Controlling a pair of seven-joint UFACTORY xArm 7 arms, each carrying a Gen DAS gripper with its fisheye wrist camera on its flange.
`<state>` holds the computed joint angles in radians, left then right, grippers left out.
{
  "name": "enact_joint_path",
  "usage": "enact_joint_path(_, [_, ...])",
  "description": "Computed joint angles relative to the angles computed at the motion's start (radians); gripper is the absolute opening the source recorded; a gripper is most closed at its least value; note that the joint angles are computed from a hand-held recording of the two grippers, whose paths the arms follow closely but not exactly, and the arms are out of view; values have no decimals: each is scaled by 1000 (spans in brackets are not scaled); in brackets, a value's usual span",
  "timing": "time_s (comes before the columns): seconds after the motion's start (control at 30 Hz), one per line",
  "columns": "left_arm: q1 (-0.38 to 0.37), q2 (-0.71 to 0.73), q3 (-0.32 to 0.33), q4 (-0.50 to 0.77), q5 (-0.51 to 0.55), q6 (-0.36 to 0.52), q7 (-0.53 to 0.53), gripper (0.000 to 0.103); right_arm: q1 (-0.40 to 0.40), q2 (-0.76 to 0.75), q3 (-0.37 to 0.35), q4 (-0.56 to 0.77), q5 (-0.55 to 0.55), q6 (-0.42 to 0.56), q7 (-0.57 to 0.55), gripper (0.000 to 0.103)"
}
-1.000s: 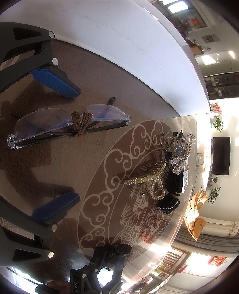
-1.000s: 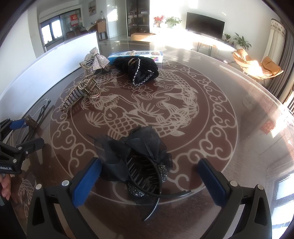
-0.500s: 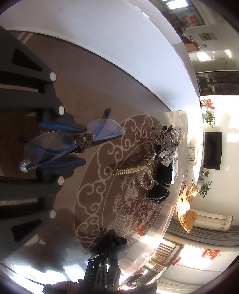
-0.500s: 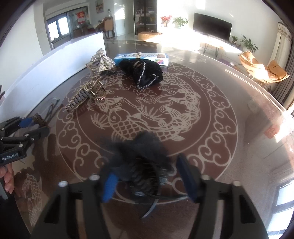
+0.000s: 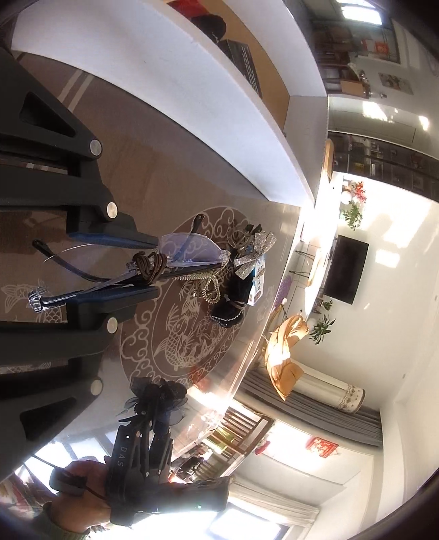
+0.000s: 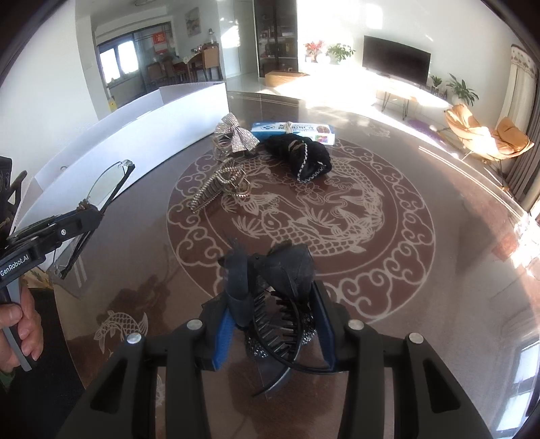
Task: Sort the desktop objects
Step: 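Carry the glasses and black headband into the cardboard bin and release both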
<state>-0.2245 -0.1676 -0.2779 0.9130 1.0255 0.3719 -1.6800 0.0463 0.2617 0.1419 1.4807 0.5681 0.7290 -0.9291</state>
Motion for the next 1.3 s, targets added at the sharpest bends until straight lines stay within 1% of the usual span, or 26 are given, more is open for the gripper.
enact_joint_path(0.07, [-4,-92,8,-50,-49,18,24,22,11,13,21,53,24,35,8,43])
enact_joint_path(0.17, [11,-258,31,-120,-145,70,114,22,49,49,59,166,61,99,36,43])
enact_joint_path(0.23, [11,-363,79,-159,-223,115,209,22,88,80,90,247,82,130,59,43])
enact_joint_path(0.37, [47,-520,173,-212,-339,253,380,22,193,171,151,430,104,195,134,43])
enact_joint_path(0.43, [79,-558,218,-238,-383,292,442,22,256,233,173,526,94,226,195,43])
enact_joint_path(0.5, [103,-566,260,-260,-435,323,500,22,321,288,187,590,69,241,235,43])
enact_joint_path(0.57, [129,-558,284,-283,-478,346,544,22,380,339,193,638,32,265,268,43])
enact_joint_path(0.6, [138,-548,293,-295,-503,351,561,22,405,363,193,655,11,281,283,43])
enact_joint_path(0.67, [165,-518,288,-302,-550,392,574,24,449,398,185,663,-36,305,306,45])
enact_joint_path(0.7, [180,-500,281,-304,-574,410,572,32,475,412,168,668,-77,317,323,49])
enact_joint_path(0.73, [190,-497,277,-313,-593,406,574,35,496,415,154,656,-122,312,337,67])
enact_joint_path(0.77, [212,-510,251,-329,-574,378,571,44,500,391,150,602,-138,271,313,73])
enact_joint_path(0.8, [225,-521,229,-339,-571,363,573,64,491,342,160,517,-139,201,264,75])
enact_joint_path(0.83, [237,-539,201,-346,-574,361,566,75,472,307,178,458,-125,164,222,79])
enact_joint_path(0.87, [256,-553,171,-359,-566,337,553,83,444,273,200,404,-91,141,177,80])
enact_joint_path(0.93, [292,-573,101,-358,-564,330,525,83,376,180,230,266,-1,67,65,83])
enact_joint_path(1.0, [309,-581,46,-350,-570,319,509,83,287,72,253,130,145,3,-101,91])
enact_joint_path(1.03, [309,-585,19,-342,-571,313,502,83,251,13,256,47,236,-49,-201,98])
enact_joint_path(1.07, [311,-575,-12,-327,-565,303,496,83,218,-40,252,-31,329,-95,-304,103])
enact_joint_path(1.1, [312,-554,-48,-294,-557,304,490,83,191,-79,237,-88,407,-123,-391,103])
enact_joint_path(1.13, [308,-534,-76,-269,-546,297,486,83,173,-102,215,-129,457,-142,-450,103])
enact_joint_path(1.17, [300,-508,-100,-241,-535,285,485,83,161,-118,186,-165,481,-159,-480,103])
enact_joint_path(1.2, [290,-475,-116,-213,-525,264,489,84,156,-122,153,-189,470,-184,-471,103])
enact_joint_path(1.23, [280,-435,-130,-181,-515,240,493,84,155,-115,116,-203,434,-208,-432,103])
enact_joint_path(1.3, [248,-330,-140,-109,-505,190,518,91,146,-83,42,-199,306,-225,-297,103])
